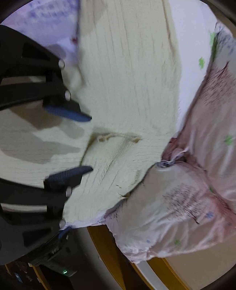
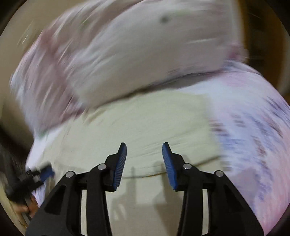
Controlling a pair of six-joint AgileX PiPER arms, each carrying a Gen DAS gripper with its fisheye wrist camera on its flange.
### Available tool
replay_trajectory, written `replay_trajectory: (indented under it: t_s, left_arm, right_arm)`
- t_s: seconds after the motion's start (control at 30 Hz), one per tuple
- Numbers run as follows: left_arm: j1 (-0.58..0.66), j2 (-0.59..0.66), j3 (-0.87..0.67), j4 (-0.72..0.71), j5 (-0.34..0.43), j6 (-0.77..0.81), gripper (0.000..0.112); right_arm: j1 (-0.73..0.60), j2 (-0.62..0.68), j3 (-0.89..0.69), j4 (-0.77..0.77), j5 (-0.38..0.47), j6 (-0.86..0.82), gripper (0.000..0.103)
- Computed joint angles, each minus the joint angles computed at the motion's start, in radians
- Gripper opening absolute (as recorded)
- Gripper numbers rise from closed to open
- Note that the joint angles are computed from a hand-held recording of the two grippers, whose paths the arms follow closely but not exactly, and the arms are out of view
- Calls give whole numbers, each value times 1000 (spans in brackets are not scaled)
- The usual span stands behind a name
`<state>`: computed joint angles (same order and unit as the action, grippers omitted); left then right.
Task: Fold small clothes
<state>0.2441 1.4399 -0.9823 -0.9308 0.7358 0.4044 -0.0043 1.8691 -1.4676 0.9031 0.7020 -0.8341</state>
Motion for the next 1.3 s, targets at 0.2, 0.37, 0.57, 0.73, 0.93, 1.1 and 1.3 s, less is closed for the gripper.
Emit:
replay_trajectory:
  t_s: [0.2,0.37,0.57,0.73,0.93,1.1,1.3]
  left_arm:
    - [252,-218,136,16,113,74,63]
    - [611,-269,192,-12,287,157,63]
    - [844,-234,235,-66,335,212,63]
    - [919,-159,248,-159,311,191,63]
    - [995,-101,224,-215,279,142,52]
    - [1052,-41,198,-255,296,120,40]
    - [1030,-24,156,-235,261,76,8]
  right_arm:
    - [257,73,-107,-275,-67,123,38]
    - [397,82,-46,-557,-217,275,44]
    - [314,51,-16,-303,-140,110,45]
    - [244,17,19,-169,-63,9,46]
    - [201,-4,42,-81,4,-50,49]
    - [178,-22,65,-31,24,-105,49]
    - [121,-30,72,28,49,-169,50]
